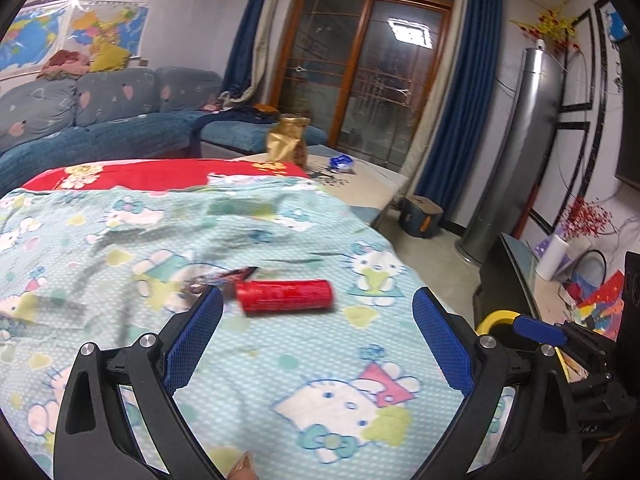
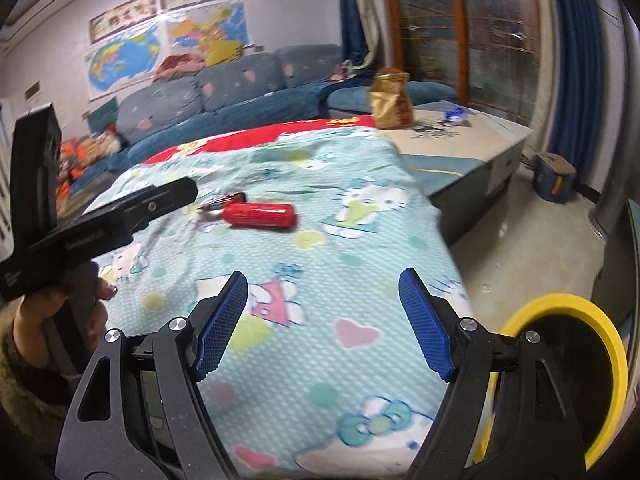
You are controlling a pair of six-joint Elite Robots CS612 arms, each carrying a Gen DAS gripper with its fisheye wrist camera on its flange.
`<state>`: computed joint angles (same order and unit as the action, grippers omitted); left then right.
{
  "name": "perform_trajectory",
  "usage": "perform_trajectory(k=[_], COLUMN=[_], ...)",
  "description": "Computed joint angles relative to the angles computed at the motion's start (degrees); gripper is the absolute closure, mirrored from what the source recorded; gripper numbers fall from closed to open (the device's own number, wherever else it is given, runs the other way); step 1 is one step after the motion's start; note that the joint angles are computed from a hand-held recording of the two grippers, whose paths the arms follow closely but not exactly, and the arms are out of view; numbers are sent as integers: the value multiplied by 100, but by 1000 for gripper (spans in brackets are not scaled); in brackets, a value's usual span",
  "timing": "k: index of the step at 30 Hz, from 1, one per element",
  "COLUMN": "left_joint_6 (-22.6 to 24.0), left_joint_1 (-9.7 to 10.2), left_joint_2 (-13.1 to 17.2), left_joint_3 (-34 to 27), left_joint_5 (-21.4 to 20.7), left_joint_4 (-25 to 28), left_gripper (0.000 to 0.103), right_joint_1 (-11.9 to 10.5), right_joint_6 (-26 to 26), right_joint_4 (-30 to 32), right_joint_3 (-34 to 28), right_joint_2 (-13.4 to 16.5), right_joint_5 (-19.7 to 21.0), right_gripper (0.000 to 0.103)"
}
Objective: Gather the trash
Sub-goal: 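Move both open tools back to the chocolate bar and red tube, then grasp the chocolate bar with the left tool while the right tool grasps the red tube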
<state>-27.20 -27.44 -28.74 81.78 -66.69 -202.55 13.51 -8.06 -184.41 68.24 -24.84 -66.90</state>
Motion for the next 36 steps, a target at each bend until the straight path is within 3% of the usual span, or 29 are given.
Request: perform_trajectory(k=[8, 10, 19, 25, 30, 31, 33, 36], left_joint_6=[-54, -139, -494, -563, -473, -437, -394, -428], left_joint_1=[220, 308, 638, 772, 836, 851, 880, 924], left_joint_2=[-77, -93, -21, 81, 182, 206, 252, 331], left_joint_3=[119, 125, -66, -268, -478, -532, -628, -768], left_joint_5=[163, 13, -729, -1173, -1391, -1455, -1581, -1786], left_joint_4=[255, 378, 910, 1117, 1328, 1393, 1509, 1642], left_gripper=[12, 24, 52, 61, 64, 64, 64, 65], right_joint_1=[204, 275, 489, 596, 659, 669, 691, 703], right_joint_6=[-824, -1093, -1984, -2491, -2798, -2848, -2977, -2958], right_joint_4=[834, 1188, 2371, 3324, 3859, 3970, 4259, 4451], right_joint_3=[-668, -944, -2321, -3354, -4054, -4175, -4441, -4601], right_joint_2=[227, 330, 914, 1376, 1715, 1771, 1894, 1977], right_joint_5=[155, 51, -310, -623, -704, -724, -817, -965], right_gripper=[33, 33, 33, 33, 34, 36, 57, 76])
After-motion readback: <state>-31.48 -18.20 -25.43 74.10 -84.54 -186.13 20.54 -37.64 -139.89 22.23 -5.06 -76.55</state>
